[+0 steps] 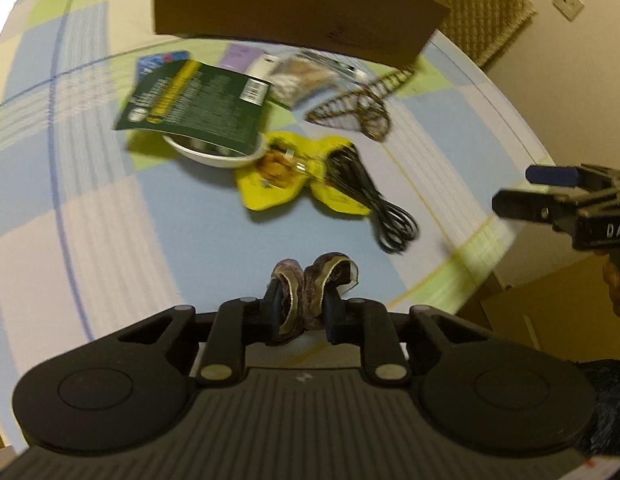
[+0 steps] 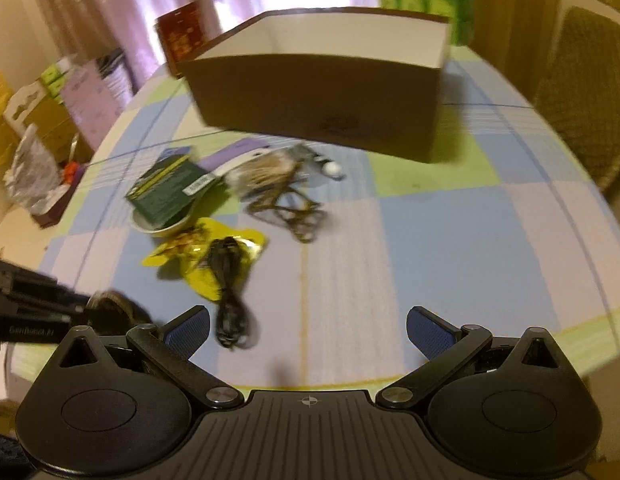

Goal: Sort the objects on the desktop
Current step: 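Close the left gripper on the scrunchie while the right gripper grasps the black cable, then carry the scrunchie and cable into the box with both grippers and release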

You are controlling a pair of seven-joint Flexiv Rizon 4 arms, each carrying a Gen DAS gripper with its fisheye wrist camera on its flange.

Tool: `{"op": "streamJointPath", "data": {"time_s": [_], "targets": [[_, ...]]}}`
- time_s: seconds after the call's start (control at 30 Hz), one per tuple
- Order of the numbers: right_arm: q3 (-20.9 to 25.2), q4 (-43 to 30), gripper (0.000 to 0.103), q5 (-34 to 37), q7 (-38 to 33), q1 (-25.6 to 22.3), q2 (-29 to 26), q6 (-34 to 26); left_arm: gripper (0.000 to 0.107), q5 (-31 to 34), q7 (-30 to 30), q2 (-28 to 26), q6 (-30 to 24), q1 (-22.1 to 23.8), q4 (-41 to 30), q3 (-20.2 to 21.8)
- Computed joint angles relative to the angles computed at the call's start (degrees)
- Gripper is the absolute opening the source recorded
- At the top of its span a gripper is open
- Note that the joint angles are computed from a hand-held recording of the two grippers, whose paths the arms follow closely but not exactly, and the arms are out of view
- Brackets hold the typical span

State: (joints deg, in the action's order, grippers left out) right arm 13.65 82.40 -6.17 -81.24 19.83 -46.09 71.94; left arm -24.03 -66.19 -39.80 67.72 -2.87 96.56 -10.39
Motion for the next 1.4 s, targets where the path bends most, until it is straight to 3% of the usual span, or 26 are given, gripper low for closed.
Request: {"op": "streamJointPath", "data": {"time_s": [0.13, 0.2, 0.23, 0.37, 0.63, 0.73, 0.9, 1.4], "targets": [[3.3, -4.9, 0.100, -0.4, -5.9, -0.4, -3.7, -3.0, 0.016, 1.9, -2.2, 0.1, 0.8, -1.0, -0.8, 2.6], [3.6, -7.6, 0.085, -0.7, -8.5, 0.3, -5.5, -4.7, 0.016, 2.7, -3.2, 0.0, 0.8, -1.2, -1.2, 3.2], [3.8, -9.1, 0.070, -0.6, -9.8, 0.5, -6.5, -5.9, 0.016, 3.1, -3.7, 0.0, 0.8, -1.3, -1.3, 3.6], [3.2, -14.0, 0.043, 0.9, -11.7, 1.9, -9.6, -8.3, 0.016, 4.3, -5.4, -0.2, 0.7, -1.4, -1.5, 4.3], [2.1, -19.2, 0.031, 3.2, -13.5, 3.5, -12.2, -11.5, 0.016, 5.5, -7.7, -0.9, 0.2, -1.0, -2.8, 4.9], [2.1, -19.8, 0.017, 3.7, -14.6, 3.8, -12.6, -12.7, 0.016, 5.9, -8.1, -1.3, -0.2, -0.9, -3.6, 5.0], [1.7, -19.0, 0.011, 4.9, -15.1, 3.8, -12.2, -12.0, 0.016, 6.4, -8.0, -1.8, -0.8, -0.7, -4.8, 4.9], [2.2, -15.8, 0.011, 7.6, -12.5, -0.2, -7.0, -9.4, 0.016, 5.2, -4.2, -1.5, 1.2, 0.2, -7.4, 2.3]]}}
